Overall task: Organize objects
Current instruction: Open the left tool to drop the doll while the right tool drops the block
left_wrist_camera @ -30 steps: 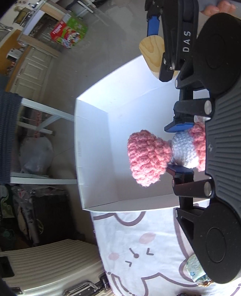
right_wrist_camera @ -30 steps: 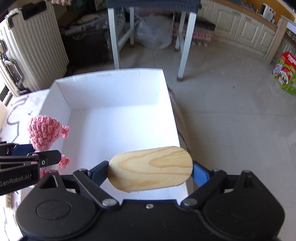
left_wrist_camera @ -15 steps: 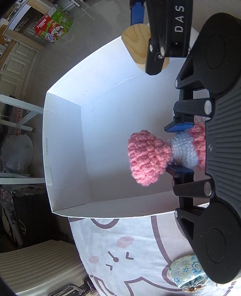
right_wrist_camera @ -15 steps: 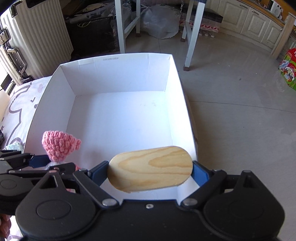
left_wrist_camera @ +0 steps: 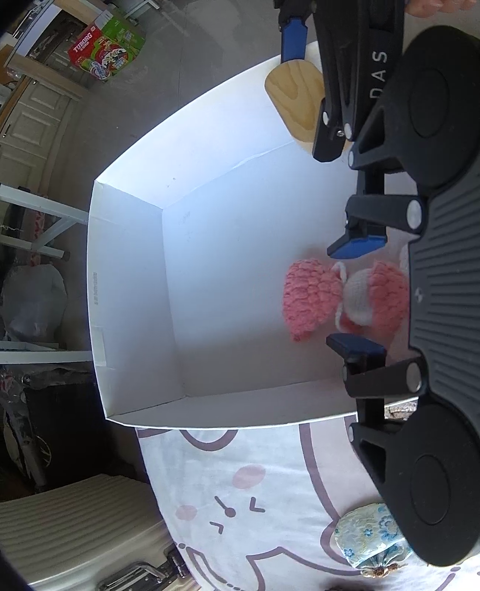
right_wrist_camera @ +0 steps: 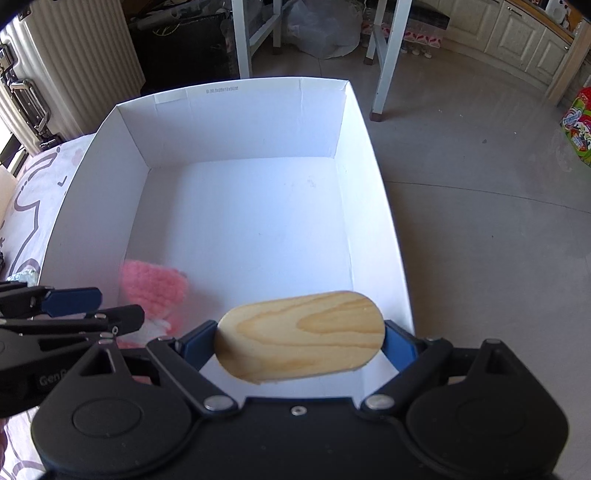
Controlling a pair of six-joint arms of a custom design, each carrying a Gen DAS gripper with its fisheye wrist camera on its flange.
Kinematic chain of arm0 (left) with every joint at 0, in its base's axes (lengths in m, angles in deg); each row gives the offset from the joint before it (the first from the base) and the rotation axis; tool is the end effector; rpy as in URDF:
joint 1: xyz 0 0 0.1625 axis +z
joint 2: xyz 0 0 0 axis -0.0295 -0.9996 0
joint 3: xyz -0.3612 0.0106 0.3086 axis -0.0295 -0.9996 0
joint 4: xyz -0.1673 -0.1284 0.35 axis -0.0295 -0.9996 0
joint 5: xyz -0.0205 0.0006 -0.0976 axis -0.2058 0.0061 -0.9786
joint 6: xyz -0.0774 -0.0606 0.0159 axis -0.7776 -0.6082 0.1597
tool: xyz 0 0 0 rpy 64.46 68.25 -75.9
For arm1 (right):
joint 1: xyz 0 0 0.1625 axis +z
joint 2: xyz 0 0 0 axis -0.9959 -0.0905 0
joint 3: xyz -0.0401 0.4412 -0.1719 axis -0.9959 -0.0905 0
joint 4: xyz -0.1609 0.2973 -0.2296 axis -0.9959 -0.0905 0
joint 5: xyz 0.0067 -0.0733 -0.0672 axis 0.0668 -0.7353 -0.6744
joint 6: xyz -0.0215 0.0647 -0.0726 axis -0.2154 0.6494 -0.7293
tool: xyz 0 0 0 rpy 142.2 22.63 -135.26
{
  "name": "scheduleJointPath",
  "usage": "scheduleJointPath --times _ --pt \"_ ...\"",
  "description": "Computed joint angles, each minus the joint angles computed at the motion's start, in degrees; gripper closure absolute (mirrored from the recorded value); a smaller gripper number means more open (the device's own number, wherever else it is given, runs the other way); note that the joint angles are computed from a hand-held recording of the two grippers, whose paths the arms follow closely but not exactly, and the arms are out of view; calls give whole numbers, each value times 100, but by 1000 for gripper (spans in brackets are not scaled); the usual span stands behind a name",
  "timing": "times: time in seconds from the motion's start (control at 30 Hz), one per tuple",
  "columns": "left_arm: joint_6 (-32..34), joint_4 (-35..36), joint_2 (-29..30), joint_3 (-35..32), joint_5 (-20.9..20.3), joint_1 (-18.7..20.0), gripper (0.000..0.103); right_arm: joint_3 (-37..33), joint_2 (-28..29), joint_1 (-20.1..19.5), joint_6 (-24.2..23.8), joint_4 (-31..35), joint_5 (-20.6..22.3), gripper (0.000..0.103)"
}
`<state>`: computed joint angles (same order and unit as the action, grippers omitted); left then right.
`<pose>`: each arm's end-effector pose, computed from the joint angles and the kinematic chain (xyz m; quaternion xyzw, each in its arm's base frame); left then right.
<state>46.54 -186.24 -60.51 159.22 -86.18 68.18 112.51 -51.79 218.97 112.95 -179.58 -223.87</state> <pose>0.0618 -0.3958 0.3739 0.0196 0.8858 -0.2237 0.4062 0.3423 -0.2751 -0.0679 -0.1197 -0.8785 0.2862 0.3633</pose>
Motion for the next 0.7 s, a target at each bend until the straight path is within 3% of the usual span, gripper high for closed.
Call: scheduleJointPath --times 0.07,0.23,0.53,0.7 --pt "78 5 -25 28 96 -59 49 21 -10 -23 32 -14 13 10" --pt "303 62 -122 116 432 -230 47 12 2 -42 12 -49 65 10" --pt "320 172 -194 78 541 -257 46 1 53 -103 63 -126 236 9" --pt "204 288 -228 29 505 -235 46 -49 10 -62 275 257 179 3"
